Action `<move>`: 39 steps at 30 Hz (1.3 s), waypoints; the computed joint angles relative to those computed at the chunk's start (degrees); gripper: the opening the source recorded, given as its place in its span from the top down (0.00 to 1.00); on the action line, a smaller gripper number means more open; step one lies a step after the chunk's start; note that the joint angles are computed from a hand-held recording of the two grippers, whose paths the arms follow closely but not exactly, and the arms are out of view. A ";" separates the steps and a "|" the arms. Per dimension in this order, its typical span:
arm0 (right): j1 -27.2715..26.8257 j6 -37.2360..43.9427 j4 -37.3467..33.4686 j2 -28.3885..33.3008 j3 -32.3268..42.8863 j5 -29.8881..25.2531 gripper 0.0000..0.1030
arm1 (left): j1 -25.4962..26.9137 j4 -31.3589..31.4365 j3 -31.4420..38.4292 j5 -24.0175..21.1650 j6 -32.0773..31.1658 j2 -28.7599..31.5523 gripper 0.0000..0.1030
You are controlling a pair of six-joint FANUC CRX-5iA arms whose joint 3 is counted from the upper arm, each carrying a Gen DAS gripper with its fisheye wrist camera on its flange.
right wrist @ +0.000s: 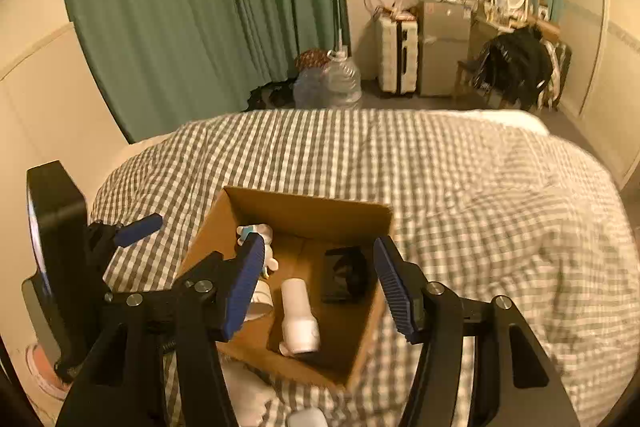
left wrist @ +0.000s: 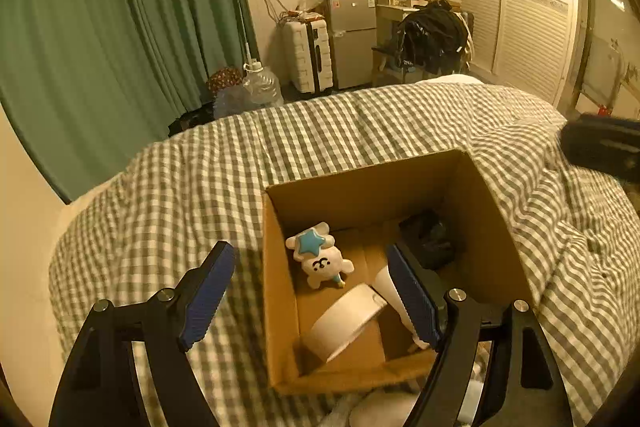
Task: Organize objects
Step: 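Lower figurine and black cup into the box and open both tools, then move both tools back toward the remaining items beside the box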
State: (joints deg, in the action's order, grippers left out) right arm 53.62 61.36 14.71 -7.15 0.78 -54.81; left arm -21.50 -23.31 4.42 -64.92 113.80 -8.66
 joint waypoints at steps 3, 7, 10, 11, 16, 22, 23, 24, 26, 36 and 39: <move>2.81 -2.58 5.09 -3.35 -0.98 -2.29 0.35 | -0.55 0.91 0.36 -2.07 0.01 -2.59 0.02; 7.82 -7.72 15.74 -8.04 -3.77 -6.12 0.21 | -1.34 1.73 -0.46 -2.40 -0.61 -6.58 0.02; 11.24 -8.97 20.48 -10.59 -4.44 -8.88 0.18 | -3.51 -0.33 0.09 -4.12 -0.33 -8.90 0.02; 12.15 -9.06 21.48 -11.32 -4.65 -9.56 0.18 | -3.95 -0.76 -0.15 -4.17 -0.07 -9.68 0.01; 16.57 -10.40 24.82 -15.86 -8.40 -9.77 0.18 | -6.36 -2.99 -2.76 -3.53 3.50 -14.78 0.01; 20.01 -14.22 25.57 -20.45 -15.28 -6.98 0.18 | -19.74 -17.48 -4.81 -8.09 16.63 -18.44 0.00; 20.37 -15.29 25.95 -21.17 -16.77 -6.31 0.18 | -22.92 -20.96 -5.45 -9.60 19.69 -18.65 0.00; 20.90 -16.60 26.77 -21.92 -18.59 -5.74 0.18 | -25.26 -23.27 -6.15 -10.99 21.95 -18.80 0.00; 21.67 -18.30 28.10 -22.82 -21.58 -4.99 0.18 | -27.36 -24.73 -8.38 -11.55 25.37 -19.43 0.00; 21.24 -23.00 23.71 -23.82 -34.01 -2.74 0.18 | -28.17 -21.19 -19.05 -8.73 36.84 -19.93 0.00; 19.65 -21.82 21.30 -22.11 -35.38 -1.22 0.18 | -29.22 -21.29 -20.24 -8.95 37.28 -18.20 0.00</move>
State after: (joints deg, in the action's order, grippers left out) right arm 73.27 39.54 36.02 -29.26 -34.61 -56.03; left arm -50.72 -44.60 -15.82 -73.87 151.08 -26.86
